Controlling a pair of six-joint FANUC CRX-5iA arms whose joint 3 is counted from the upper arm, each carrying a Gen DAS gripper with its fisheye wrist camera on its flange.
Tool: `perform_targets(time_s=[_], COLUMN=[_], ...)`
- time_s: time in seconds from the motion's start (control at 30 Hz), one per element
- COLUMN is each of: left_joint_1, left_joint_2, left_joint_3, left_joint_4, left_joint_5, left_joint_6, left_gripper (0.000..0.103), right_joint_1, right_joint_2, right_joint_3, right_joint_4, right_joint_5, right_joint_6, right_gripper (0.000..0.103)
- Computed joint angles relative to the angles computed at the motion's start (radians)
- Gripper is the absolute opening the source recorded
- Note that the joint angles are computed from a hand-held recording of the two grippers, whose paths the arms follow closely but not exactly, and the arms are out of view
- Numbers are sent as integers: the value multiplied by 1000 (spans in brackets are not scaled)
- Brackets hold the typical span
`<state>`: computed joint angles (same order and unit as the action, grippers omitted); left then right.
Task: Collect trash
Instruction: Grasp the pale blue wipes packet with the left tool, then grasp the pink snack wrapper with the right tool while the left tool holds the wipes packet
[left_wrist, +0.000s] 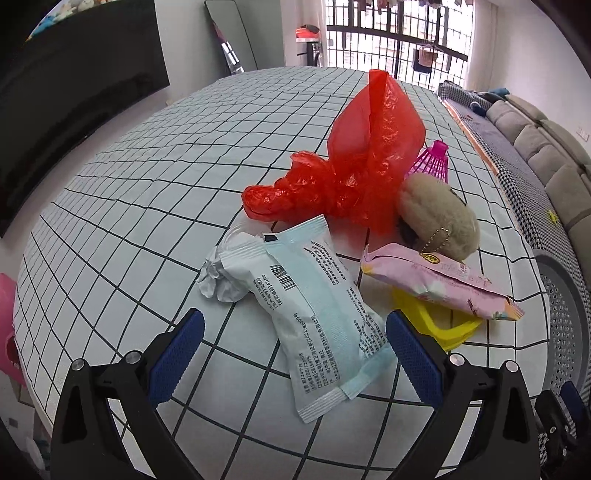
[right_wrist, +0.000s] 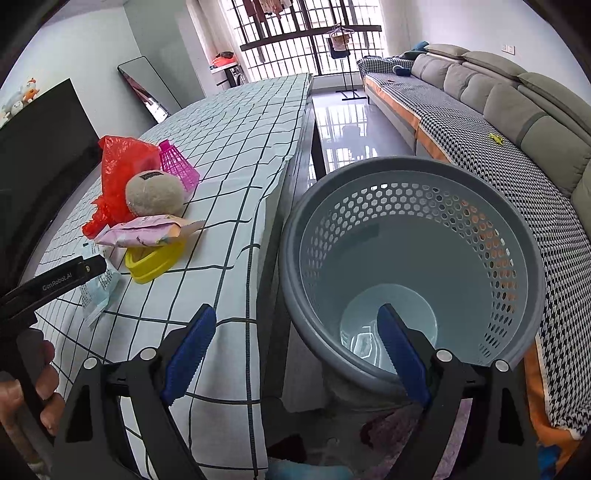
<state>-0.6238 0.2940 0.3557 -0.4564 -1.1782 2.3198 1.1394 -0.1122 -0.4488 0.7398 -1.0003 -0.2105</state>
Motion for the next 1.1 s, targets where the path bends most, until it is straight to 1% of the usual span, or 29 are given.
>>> perform_targets(time_s=[0.17,0.27,0.33,0.37,0.43,0.5,0.53,0.57,0.8,0.9,1.0,1.1], left_joint_1=[-4,-10,-4,-3,4,4,3,1,1,2,-6,-9], left_joint_2=[16,6,-4,-10,-23,-32,-40,-49,-102,-120,-141,-155], left_joint_3=[12,-1,-19,-30,-50,-59,-68,-77,-126,-139,-149,-153], left_joint_4=[-17,-32,-12,-1,16,17,15,13,24,26,15,4], left_joint_5=[-11,13,32,42,62,71,78,84,119,132,136,143], left_joint_6=[9,8,-15,-22,-37,-43,-45,-46,-63,-66,-64,-67], left_gripper=[97,92,73,71,62,60,54,51,48,48,48,48], right_joint_1=[-9,-9,-7,-6,-3,2,5,6,8,-9,-28,-60], right_joint_2=[-1,-1,-1,0,5,9,11,14,24,28,53,80], right_joint_3=[-5,-6,-5,-3,3,9,12,16,35,44,81,123], right_joint_4=[-7,-3,0,2,8,11,15,17,43,46,48,21], right_joint_5=[14,17,16,16,11,6,3,1,17,58,68,112], right_joint_6=[1,1,1,1,2,5,8,12,56,104,182,286], right_gripper=[85,85,85,85,85,85,85,85,85,85,85,85])
